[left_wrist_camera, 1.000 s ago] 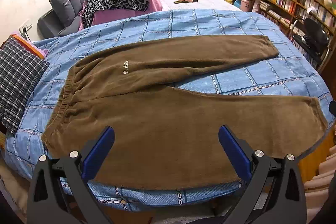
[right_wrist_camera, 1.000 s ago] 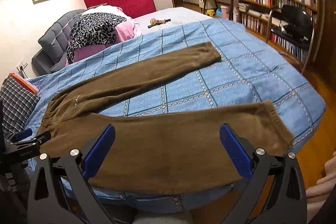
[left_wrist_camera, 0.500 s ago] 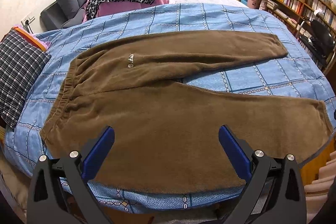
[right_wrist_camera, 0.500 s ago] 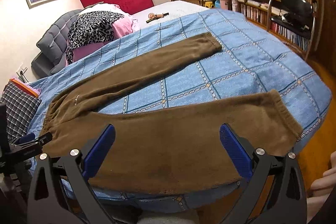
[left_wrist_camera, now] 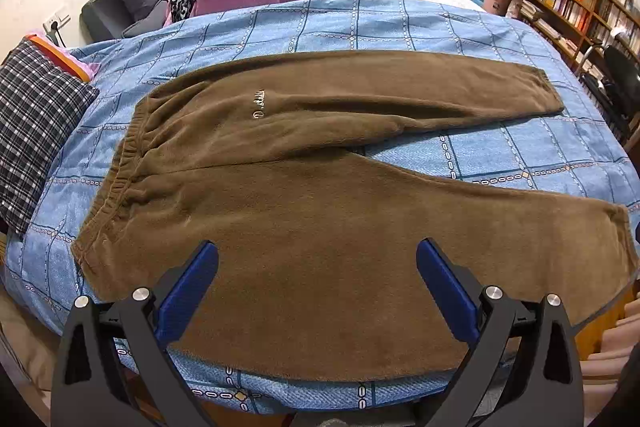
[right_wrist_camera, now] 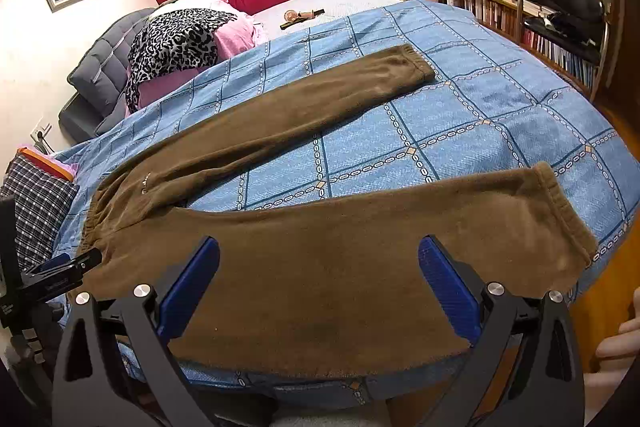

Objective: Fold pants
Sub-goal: 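Move both grippers toward the waistband of the brown sweatpants, then grasp the waistband edge with the left gripper while the right gripper approaches a leg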

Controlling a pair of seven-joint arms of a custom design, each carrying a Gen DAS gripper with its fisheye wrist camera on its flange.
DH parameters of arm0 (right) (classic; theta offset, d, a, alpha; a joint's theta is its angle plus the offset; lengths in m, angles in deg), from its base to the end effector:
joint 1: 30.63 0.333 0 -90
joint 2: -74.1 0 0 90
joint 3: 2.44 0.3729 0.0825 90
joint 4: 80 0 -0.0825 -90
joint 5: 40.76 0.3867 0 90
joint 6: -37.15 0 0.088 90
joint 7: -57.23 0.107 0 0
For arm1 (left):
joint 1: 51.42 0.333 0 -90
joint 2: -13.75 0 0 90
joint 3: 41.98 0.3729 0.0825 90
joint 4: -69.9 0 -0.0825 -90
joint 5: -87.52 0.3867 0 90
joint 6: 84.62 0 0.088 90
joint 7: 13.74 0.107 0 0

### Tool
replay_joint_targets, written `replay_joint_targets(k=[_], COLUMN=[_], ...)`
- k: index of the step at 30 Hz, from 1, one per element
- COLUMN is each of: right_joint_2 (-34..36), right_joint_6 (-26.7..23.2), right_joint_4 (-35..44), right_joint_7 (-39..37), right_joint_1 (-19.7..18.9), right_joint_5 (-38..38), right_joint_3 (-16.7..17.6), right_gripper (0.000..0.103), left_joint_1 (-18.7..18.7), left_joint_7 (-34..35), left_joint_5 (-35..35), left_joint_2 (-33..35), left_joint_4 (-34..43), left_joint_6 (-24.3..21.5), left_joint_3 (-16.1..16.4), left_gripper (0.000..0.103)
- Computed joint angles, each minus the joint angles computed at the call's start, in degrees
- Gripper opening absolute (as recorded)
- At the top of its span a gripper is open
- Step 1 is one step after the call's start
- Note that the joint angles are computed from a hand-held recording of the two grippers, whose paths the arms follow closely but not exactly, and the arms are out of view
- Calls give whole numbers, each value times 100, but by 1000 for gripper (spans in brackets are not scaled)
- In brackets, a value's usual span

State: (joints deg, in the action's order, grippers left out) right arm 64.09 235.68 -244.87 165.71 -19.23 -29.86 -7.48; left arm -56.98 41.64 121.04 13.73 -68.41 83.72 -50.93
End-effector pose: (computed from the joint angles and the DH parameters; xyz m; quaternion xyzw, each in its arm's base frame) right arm 0.3912 0.0210 0.3814 -0.5054 0.7798 -0.1881 0.3180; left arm 0.4974 -0.1656 0.4164 -0.6105 0.7409 -0.1874 0.2080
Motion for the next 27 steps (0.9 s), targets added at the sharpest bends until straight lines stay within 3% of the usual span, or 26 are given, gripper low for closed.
replay_joint_targets(k=[10, 13, 16, 21, 25, 27], right_joint_2=[200, 350, 426, 579, 741, 848], right_joint_6=[236, 99, 31, -109, -309, -373], right_joint_4=[39, 179, 202, 356, 540, 660], right_joint_7=[-370, -935, -597, -278, 866, 1307], right_joint_1=[-291, -522, -332, -295, -140, -214], right_joint_5=[617, 1291, 903, 506, -929, -1503], right_joint_3=[399, 761, 391, 195, -365, -430], right_gripper=[100, 100, 100, 100, 100, 100], left_joint_1=[8, 19, 66, 169, 223, 317], left_joint_7=[-78, -172, -342, -665, -948, -686], left_joint_5=[106, 213, 334, 516, 806, 554], left_joint_2=[94, 187, 317, 535, 769, 922], left_joint_4=[89, 199, 369, 669, 993, 1170], left_joint_6=[-39, -107, -210, -397, -491, -516], left_joint_3=[31, 69, 157, 333, 482, 445], left_gripper=[98, 98, 98, 98, 98, 98])
